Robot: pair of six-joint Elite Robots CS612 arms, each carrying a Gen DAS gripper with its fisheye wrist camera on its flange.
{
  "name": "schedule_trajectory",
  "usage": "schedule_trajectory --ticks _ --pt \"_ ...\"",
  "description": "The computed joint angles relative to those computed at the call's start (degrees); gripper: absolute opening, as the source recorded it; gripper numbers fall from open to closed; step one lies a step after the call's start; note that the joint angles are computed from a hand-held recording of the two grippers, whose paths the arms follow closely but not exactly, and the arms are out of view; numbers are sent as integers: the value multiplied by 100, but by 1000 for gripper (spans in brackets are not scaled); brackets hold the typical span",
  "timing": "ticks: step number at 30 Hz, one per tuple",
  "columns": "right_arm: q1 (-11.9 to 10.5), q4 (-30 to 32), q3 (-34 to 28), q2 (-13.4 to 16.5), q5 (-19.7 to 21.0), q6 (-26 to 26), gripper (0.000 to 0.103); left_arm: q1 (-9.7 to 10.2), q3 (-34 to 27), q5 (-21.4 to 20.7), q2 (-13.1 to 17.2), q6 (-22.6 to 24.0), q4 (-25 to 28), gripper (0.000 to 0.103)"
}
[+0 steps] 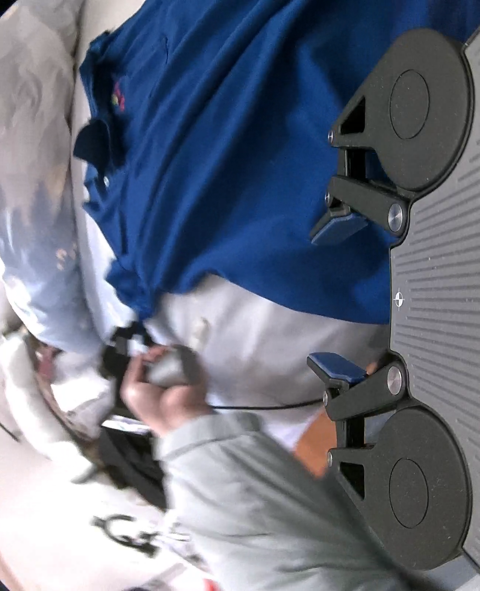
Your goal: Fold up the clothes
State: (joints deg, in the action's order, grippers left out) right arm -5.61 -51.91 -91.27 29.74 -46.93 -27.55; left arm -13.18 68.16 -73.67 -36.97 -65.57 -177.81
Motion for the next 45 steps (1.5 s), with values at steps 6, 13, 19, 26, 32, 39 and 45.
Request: schedule_trajectory --ticks 6,13,19,26,32,39,45 --pt "93 433 -308 73 -550 -664 68 27 299 164 -88 -310 -700 11" --pt "289 316 -605 226 -1491 -1095 42 6 450 136 -139 -368 -966 11" --pt "183 974 -646 64 -939 -1679 1 -14 502 164 -171 -382 -1241 11" --pt "-249 1916 -370 -339 747 -1429 1 -112 590 633 -207 -262 -2043 11" --pt "-136 2863 -102 -530 41 -2260 6 -143 755 824 -436 -829 -772 10" --pt "-66 3213 -89 -535 38 -2542 24 -144 925 853 -717 -1707 665 11" --pt "-171 2000 -102 -470 386 -1445 53 -166 971 524 -767 -1745 836 24"
